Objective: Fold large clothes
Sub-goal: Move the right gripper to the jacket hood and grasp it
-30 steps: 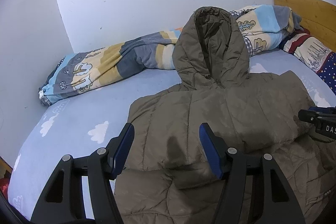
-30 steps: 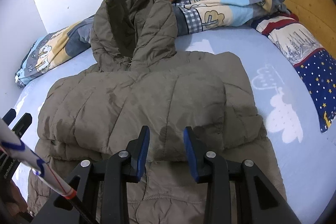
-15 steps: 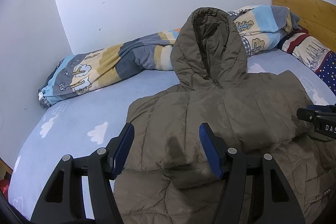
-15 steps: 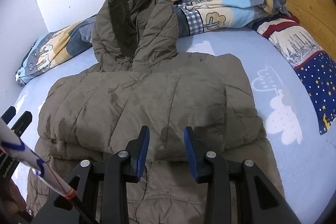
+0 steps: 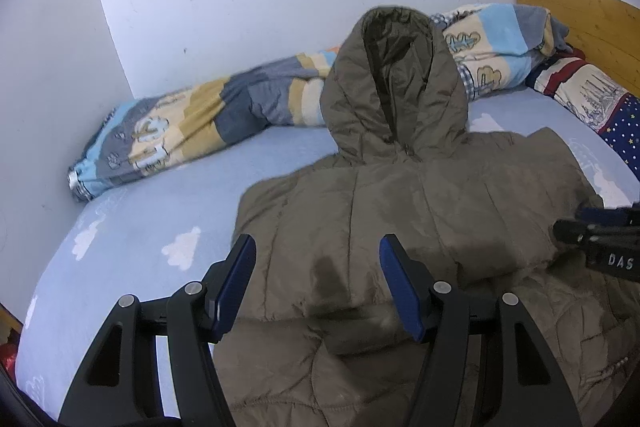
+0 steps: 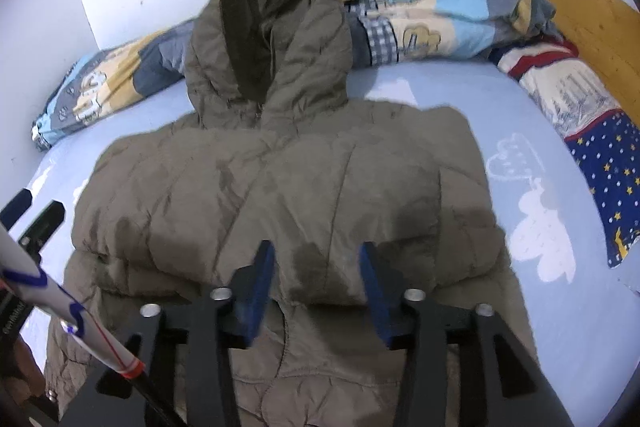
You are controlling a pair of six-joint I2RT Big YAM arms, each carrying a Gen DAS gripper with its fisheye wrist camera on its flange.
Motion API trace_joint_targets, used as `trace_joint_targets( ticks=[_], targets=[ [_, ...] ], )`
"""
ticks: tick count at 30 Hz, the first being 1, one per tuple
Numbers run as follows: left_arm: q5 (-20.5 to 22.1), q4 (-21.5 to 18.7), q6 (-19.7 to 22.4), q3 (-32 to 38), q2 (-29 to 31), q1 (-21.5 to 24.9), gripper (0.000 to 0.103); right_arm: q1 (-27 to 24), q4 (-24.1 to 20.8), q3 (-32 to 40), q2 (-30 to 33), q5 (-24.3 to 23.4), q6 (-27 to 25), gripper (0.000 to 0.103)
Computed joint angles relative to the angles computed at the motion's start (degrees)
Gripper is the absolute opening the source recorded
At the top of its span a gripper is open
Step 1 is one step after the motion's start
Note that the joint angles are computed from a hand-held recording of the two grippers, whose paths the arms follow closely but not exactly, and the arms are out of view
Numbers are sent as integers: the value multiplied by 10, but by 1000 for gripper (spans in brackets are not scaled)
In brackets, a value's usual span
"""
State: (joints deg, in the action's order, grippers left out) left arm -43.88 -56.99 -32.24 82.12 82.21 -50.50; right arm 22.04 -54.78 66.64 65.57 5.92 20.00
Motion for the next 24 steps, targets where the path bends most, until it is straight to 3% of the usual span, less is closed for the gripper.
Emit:
trace_joint_targets(
  ticks=[2, 5, 9, 12, 19, 21, 24],
  targets=[
    [15, 1, -8, -3, -4, 5, 63, -8, -16, 2, 9, -20, 6, 53],
    [21, 9, -16, -9, -17, 10, 63, -23, -7, 4, -10, -60, 14, 53],
    [31, 18, -26, -22, -34, 19, 63, -32, -9, 34, -38, -51, -27, 53],
    [39, 20, -37, -31, -41, 27, 63, -60, -33, 85, -22, -78, -45, 53],
    [56, 34, -40, -46, -47, 33, 63, -106, -130, 348, 143, -135, -68, 56],
    [66, 40, -37, -48, -44, 36, 63, -108, -168, 446, 212, -132, -79, 56],
    [71, 50, -25, -54, -41, 41, 63, -109, -178, 561, 300, -94, -92, 59]
  ],
)
